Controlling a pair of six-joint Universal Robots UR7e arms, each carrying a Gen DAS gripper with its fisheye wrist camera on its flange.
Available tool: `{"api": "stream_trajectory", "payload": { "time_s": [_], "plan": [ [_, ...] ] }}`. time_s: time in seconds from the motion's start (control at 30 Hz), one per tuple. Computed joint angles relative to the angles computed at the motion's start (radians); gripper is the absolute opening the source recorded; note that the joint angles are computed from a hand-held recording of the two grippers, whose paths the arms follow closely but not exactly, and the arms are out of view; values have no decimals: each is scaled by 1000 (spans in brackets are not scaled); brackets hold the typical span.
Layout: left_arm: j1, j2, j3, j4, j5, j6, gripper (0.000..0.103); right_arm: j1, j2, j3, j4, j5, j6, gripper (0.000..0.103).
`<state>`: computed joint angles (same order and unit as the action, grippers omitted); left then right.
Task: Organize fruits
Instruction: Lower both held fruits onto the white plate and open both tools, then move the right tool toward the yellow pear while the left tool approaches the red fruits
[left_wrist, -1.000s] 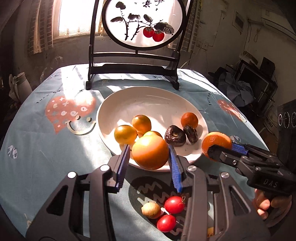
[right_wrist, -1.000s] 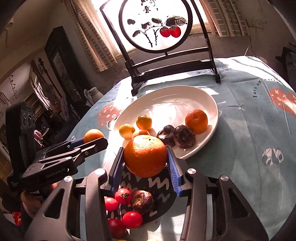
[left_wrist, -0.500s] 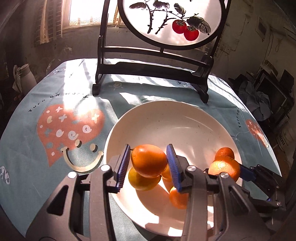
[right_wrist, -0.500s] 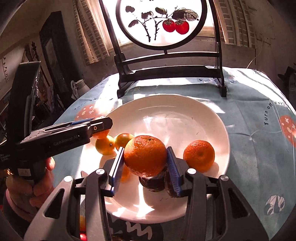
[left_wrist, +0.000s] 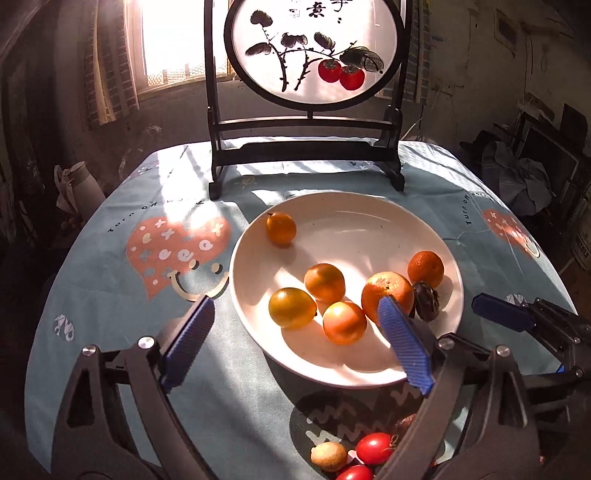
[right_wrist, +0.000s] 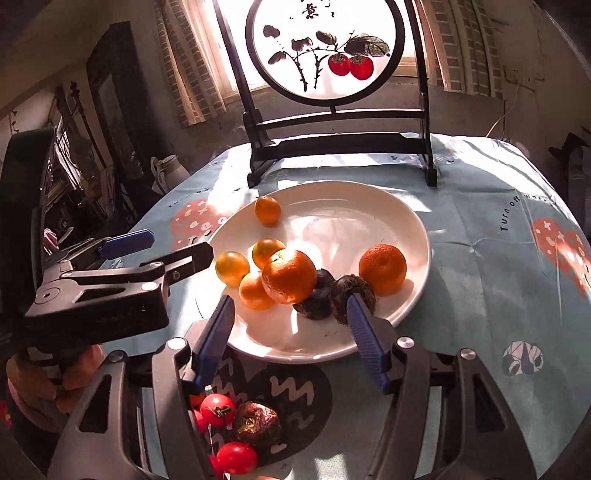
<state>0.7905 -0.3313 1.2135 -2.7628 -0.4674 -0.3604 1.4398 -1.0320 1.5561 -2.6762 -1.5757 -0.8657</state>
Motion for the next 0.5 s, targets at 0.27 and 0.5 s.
{"api": "stream_trajectory", "payload": {
  "time_s": [0.27,0.5],
  "plan": [
    [-44,-123,335,-70,-66,-191,94,-103,-166,191,64,57,-41,64],
    [-63,-174,489,-142,-66,-268,94,-149,-295,343,86,139,-208,64]
  ]
}}
